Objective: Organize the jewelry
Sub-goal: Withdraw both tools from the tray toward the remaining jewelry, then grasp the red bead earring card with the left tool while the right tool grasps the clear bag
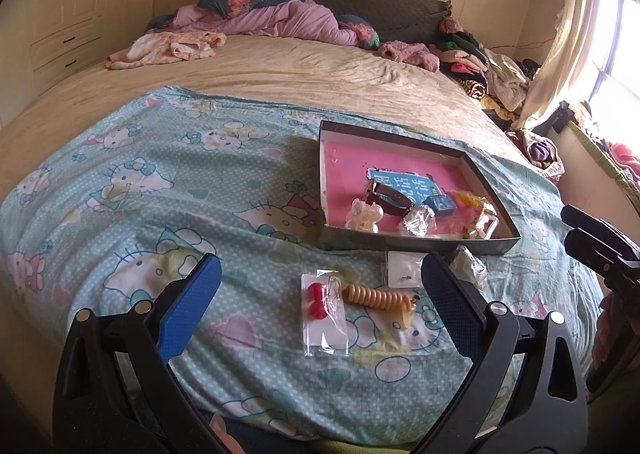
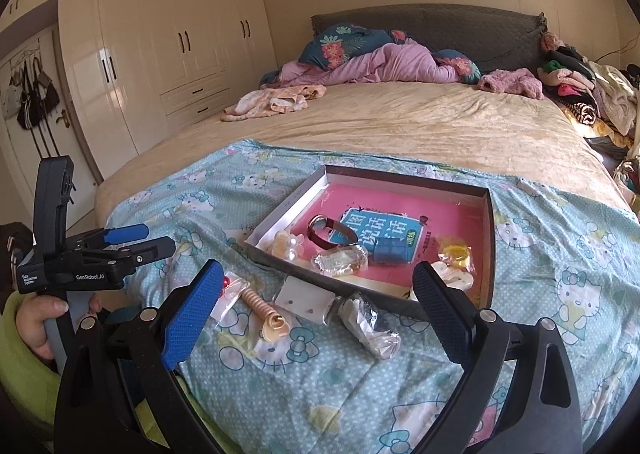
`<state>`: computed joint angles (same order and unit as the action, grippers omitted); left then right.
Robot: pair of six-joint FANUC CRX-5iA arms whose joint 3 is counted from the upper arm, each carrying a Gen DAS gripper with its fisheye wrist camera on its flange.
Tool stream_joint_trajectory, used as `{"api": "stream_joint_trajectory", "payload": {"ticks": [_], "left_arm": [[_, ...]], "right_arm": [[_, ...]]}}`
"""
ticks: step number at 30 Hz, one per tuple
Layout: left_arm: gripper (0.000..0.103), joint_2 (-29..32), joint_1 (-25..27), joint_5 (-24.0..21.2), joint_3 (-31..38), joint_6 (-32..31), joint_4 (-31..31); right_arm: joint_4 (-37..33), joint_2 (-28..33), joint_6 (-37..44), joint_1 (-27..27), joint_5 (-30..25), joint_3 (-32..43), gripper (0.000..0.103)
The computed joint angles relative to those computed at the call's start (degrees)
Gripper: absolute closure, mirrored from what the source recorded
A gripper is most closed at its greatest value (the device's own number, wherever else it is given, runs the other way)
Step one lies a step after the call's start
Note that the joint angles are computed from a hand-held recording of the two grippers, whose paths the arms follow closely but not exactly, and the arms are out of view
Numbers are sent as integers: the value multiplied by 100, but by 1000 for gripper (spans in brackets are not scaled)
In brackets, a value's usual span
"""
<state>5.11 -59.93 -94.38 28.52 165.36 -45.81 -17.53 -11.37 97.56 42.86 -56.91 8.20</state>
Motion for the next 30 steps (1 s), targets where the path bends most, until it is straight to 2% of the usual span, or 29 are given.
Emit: {"api": "stream_joint_trajectory", "payload": {"ticks": [13,30], "left_arm": [[9,-16,241,99,-360,11,451],[9,261,606,466,-506,-438,1181]], "right_arm": [[139,171,-154,-12,-135,-191,8],[88,456,-244,-183,-286,-261,8]]}}
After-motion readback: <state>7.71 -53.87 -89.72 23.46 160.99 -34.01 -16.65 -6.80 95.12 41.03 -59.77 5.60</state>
